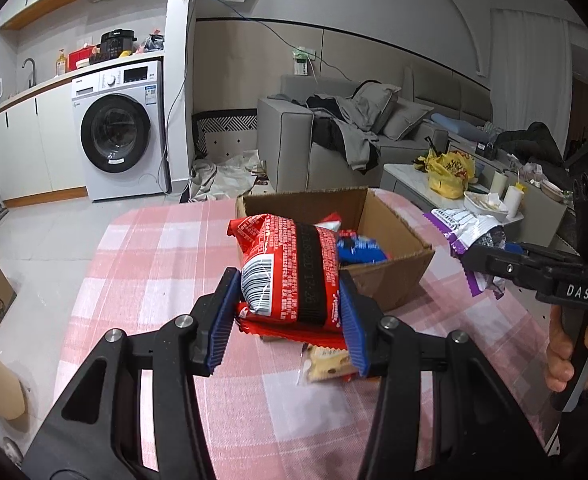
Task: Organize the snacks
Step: 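Lift both held packs and carry them over the cardboard box, then open both grippers to drop the packs into the box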
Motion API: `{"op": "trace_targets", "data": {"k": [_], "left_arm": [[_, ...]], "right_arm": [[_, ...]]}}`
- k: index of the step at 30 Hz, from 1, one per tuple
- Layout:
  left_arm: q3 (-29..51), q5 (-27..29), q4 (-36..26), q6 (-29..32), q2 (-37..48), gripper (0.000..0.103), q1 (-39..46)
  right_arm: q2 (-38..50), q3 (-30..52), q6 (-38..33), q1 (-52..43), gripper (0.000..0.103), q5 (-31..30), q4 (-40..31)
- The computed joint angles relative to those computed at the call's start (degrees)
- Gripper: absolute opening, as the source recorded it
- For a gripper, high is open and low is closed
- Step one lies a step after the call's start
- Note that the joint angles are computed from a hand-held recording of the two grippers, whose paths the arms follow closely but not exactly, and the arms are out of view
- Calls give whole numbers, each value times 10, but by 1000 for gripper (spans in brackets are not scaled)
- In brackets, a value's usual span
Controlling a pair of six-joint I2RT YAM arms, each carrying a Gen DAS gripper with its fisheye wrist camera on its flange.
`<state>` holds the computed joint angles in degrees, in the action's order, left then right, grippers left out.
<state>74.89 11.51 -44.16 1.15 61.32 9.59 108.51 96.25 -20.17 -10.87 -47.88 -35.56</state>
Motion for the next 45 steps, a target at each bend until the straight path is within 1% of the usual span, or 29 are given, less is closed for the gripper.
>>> {"op": "trace_targets", "data": {"k": [2, 5, 9, 12, 16, 21, 28, 32, 39, 42, 45], "left_arm": [[16, 3, -1, -2, 11, 45, -1], [40, -12, 2, -7, 29, 45, -14], [83, -3, -1, -14, 69, 45, -11], [106, -6, 4, -15, 90, 45, -14], [139, -25, 17, -20, 135, 45, -30], [164, -30, 39, -29, 184, 45, -35], [200, -30, 67, -35, 254, 45, -38], [210, -39, 85, -34, 287, 45, -45], [244, -46, 104, -36, 352, 45, -56], [260, -48, 110, -36, 379, 45, -61], [253, -50, 128, -30, 390, 45, -61]], "right_arm": [[3, 11, 8, 4, 58, 1, 1], [6, 22, 20, 11, 58, 4, 10], [21, 44, 33, 20, 58, 14, 12], [34, 60, 47, 29, 58, 26, 18], [59, 90, 64, 37, 58, 34, 17], [90, 122, 90, 47, 58, 36, 20], [133, 176, 113, 65, 58, 53, 19], [150, 194, 120, 73, 58, 63, 23], [164, 184, 150, 85, 59, 70, 78], [193, 222, 158, 90, 59, 77, 60], [206, 241, 159, 95, 59, 85, 55]]}}
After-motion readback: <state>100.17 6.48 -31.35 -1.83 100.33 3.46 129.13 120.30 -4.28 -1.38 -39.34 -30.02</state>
